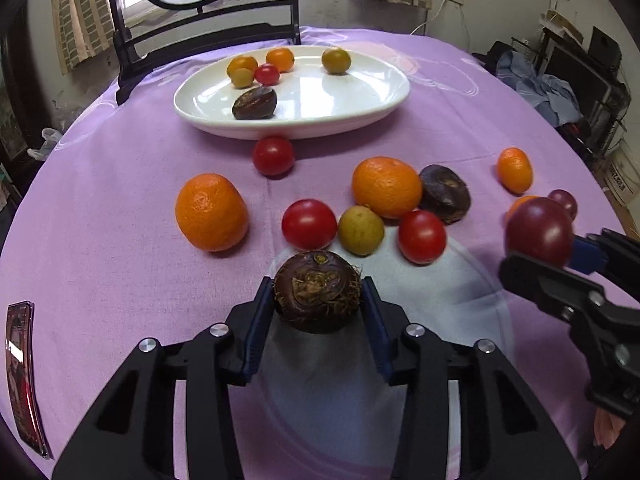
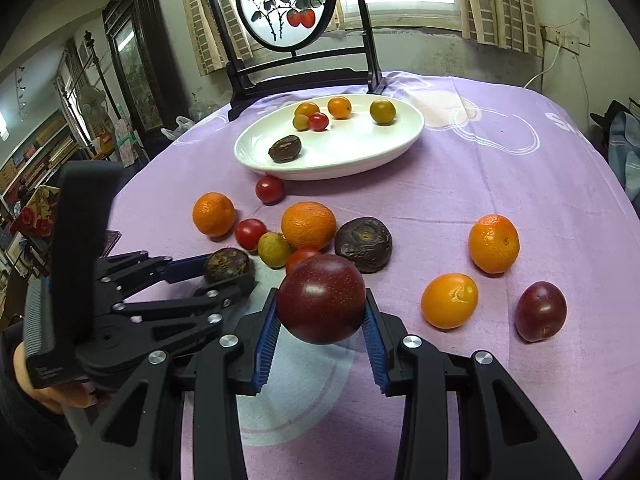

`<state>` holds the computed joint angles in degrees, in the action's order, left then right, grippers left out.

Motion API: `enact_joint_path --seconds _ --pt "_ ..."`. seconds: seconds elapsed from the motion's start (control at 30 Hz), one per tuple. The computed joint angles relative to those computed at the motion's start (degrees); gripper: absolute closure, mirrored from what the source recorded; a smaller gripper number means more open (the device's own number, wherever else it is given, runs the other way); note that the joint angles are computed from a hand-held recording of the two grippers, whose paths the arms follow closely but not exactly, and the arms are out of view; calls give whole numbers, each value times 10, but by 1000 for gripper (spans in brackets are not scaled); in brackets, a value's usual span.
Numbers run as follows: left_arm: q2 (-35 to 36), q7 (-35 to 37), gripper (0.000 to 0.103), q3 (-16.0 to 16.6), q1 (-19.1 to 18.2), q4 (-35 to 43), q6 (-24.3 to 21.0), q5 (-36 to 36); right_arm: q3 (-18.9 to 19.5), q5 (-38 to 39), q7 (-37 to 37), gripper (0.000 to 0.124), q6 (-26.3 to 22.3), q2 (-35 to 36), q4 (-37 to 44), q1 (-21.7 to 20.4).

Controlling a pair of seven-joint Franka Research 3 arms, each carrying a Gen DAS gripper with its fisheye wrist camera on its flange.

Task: Organize fruits
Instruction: 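Grasp a brown wrinkled fruit with the left tool while the right tool holds the plum, then carry both fruits onto the white plate and open both tools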

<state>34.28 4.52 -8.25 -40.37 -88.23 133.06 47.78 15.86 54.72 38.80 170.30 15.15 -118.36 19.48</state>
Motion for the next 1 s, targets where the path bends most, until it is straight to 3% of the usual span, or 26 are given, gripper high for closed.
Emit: enact_joint_path --seconds 0.23,0.4,0.67,0.9,1.0 --pt "-55 -43 60 1 1 -49 2 37 16 55 -48 84 8 -1 6 -12" --pt "-79 -27 60 -6 20 -50 -14 56 7 88 -75 84 -6 -7 26 -8" --pt "-50 -2 60 12 57 23 -33 51 -23 -61 14 84 9 56 121 26" --pt "31 60 60 29 85 131 -57 1 -114 -264 215 84 -58 172 278 97" --pt "69 97 60 36 89 179 -67 -28 -130 -316 268 84 -93 217 340 108"
